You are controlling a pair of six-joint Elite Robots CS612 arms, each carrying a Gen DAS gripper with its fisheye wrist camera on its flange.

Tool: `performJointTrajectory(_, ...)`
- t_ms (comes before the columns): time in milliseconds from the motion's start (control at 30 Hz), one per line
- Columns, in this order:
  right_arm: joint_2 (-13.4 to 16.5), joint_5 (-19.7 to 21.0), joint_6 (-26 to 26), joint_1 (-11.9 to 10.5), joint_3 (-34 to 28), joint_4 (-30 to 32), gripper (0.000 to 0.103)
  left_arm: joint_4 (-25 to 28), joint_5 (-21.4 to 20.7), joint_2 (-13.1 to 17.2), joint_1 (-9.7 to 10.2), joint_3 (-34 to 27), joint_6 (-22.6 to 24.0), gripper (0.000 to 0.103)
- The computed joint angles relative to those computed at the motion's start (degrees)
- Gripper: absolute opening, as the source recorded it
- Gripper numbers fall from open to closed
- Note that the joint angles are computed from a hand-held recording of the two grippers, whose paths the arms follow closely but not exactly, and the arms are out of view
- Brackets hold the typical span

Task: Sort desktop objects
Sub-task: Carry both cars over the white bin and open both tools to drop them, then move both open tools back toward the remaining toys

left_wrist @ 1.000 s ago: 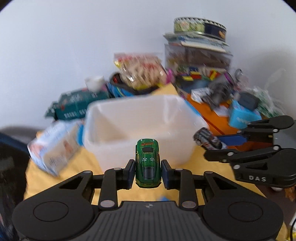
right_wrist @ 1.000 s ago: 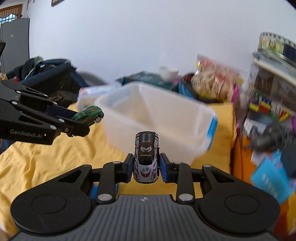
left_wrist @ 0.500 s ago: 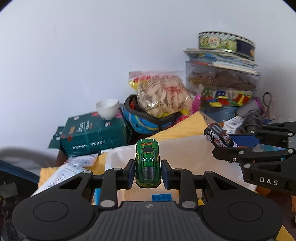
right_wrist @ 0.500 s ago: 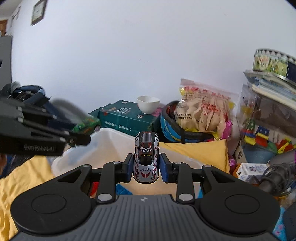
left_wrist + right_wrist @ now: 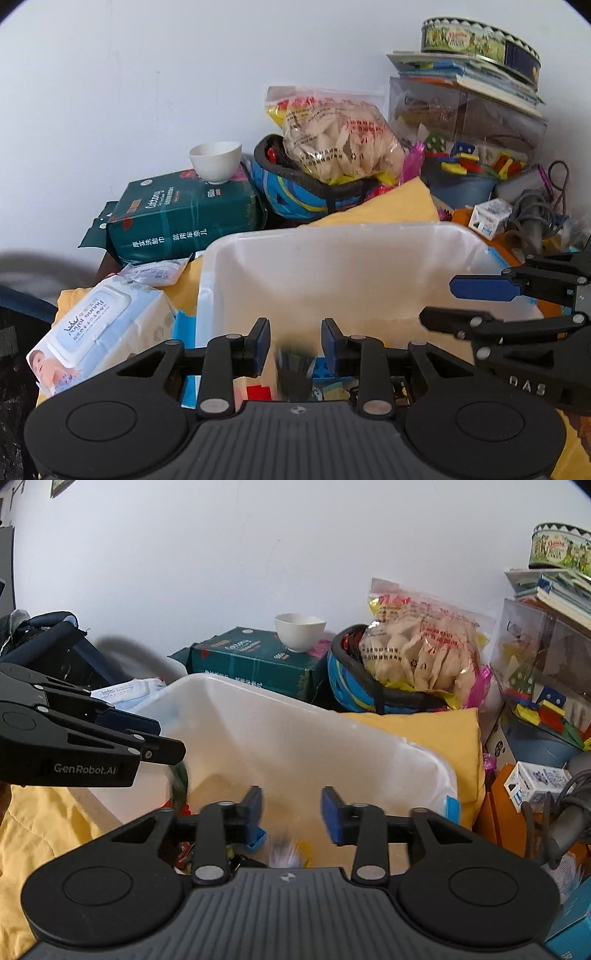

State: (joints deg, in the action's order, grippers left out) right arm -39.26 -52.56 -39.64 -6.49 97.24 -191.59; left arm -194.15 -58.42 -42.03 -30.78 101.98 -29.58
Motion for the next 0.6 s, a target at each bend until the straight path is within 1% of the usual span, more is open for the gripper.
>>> performJointTrajectory(33,0.0,0.2,0.0,0.0,0.1,-0.6,0.049,-0.5,0.3,-0.2,-0.13,0.2,0.0,0.037)
performJointTrajectory(100,-0.2,0.8,0.0,-0.2,0.4,-1.5,0.049,-1.3,1.2,-0.6,-0.60,0.8,0.2,0.041)
performJointTrajectory(200,-1.0,2.3,-0.1,-0.7,1.8,-3.1,0.050,-2.8,2.8,-1.6,-1.67,2.2,0.9,0.043)
performJointTrajectory(267,-1.7,3.6,-0.5,-1.4,3.3,-4.1,0.055,-3.9,4.1,-2.5,-2.75,3.9,0.9,0.046)
performJointTrajectory(333,-2.6,4.9,-1.0,-2.2,5.0,-4.7,0.057,-5.0,6.6,-3.1,-4.09,5.9,0.7,0.047)
performJointTrajectory(400,-3.5,5.9,-2.6,-3.0,6.6,-3.5,0.058,-4.0,8.7,-4.0,-5.41,7.9,-1.0,0.053)
performJointTrajectory(500,-4.6,5.7,-5.3,-3.9,9.3,-2.2,0.059,-1.3,8.6,-5.1,-6.95,10.8,-4.9,0.056)
performJointTrajectory(567,-5.1,5.2,-7.4,-4.5,10.8,-0.8,0.070,0.3,7.6,-5.6,-8.00,12.7,-8.0,0.056)
performJointTrajectory(600,-5.3,5.0,-8.2,-4.9,11.6,-0.3,0.071,0.7,6.8,-5.7,-8.39,13.4,-9.3,0.056)
